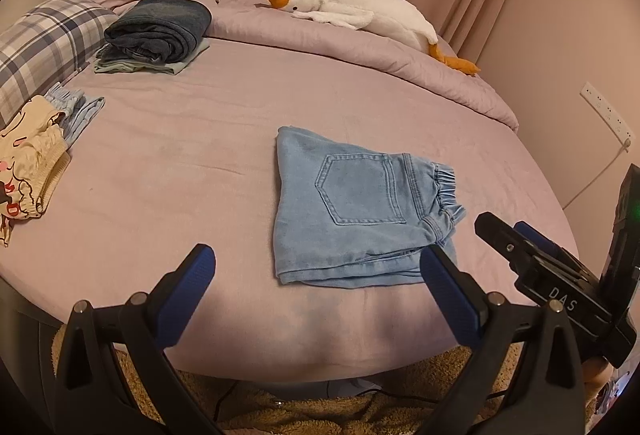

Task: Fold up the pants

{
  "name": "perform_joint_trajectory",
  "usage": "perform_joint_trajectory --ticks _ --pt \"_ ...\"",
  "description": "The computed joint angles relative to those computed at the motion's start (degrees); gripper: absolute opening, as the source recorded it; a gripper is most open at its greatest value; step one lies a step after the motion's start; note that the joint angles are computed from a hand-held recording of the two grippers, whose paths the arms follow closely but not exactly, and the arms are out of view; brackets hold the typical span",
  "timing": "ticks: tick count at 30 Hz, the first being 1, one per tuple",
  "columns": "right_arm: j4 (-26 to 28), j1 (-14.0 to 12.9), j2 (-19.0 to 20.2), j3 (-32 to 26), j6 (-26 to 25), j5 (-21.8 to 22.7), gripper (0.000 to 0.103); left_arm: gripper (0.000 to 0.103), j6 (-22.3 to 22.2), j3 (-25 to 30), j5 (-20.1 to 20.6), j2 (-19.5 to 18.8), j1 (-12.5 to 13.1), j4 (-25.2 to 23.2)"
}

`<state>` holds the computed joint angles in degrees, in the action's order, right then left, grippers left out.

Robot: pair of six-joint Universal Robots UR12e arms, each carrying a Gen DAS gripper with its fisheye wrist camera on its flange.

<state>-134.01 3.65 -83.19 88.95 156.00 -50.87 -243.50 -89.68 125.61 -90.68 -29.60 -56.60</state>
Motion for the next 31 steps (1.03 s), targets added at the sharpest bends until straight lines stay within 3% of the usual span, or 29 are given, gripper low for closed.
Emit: perform_joint_trajectory --ticks 31 --pt "0.7 0.0 0.3 -0.2 -0.9 -1.0 0.091 0.102 -0.7 0.1 0.4 0.0 0.1 -1.2"
